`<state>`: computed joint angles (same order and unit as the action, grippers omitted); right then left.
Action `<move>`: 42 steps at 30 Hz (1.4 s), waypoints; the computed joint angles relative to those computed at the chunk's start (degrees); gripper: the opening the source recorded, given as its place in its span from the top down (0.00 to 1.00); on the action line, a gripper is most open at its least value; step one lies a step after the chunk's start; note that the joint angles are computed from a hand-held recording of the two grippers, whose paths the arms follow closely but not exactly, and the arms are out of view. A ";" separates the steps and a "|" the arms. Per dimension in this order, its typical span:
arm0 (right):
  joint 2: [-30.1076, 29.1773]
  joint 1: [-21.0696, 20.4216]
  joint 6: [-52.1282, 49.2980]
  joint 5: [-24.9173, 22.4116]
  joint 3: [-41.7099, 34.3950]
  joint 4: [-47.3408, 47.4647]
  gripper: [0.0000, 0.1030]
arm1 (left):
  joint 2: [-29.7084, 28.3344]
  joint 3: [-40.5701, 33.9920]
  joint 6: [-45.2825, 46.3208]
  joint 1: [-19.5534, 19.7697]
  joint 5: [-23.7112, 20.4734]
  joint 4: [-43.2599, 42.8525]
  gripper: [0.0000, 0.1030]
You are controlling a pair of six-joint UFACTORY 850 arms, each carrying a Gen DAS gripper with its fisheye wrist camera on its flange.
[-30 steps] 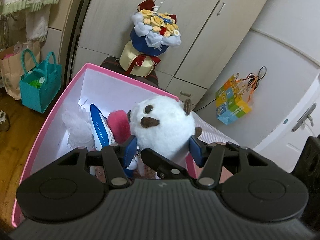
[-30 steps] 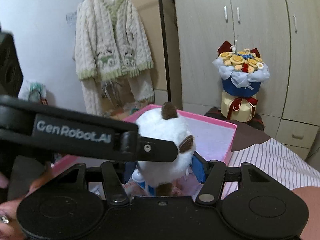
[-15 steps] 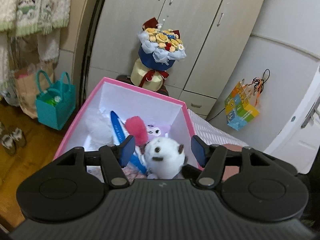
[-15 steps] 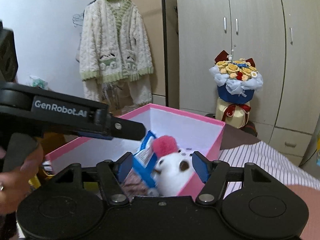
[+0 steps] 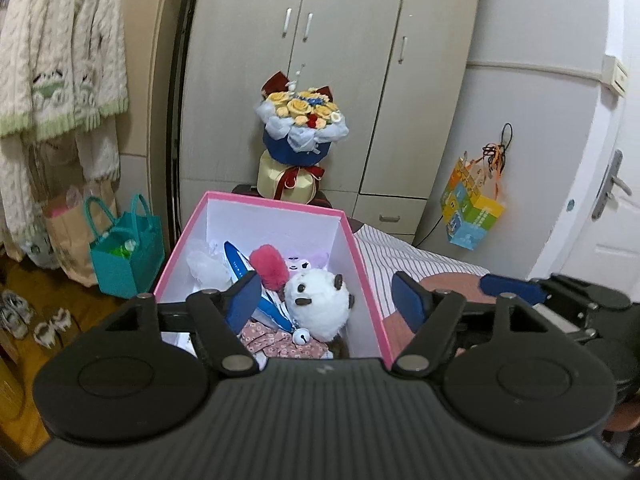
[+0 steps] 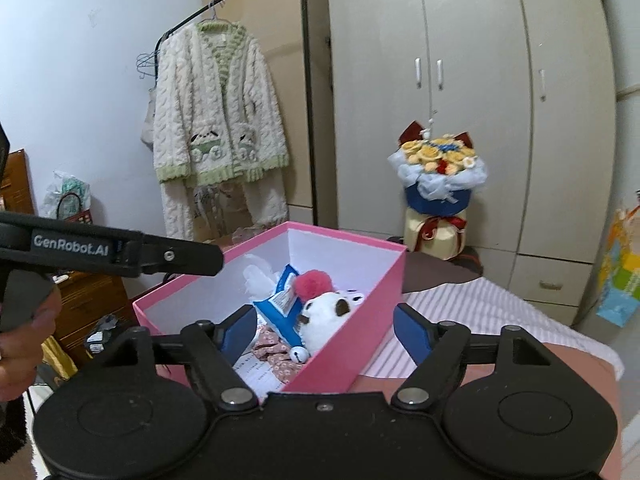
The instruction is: Organize soft objects
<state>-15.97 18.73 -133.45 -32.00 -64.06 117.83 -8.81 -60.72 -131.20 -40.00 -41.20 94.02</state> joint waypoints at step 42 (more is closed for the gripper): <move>14.08 0.74 -36.71 16.99 14.65 49.53 0.02 | -4.66 -2.57 8.74 -9.06 -12.58 -11.81 0.00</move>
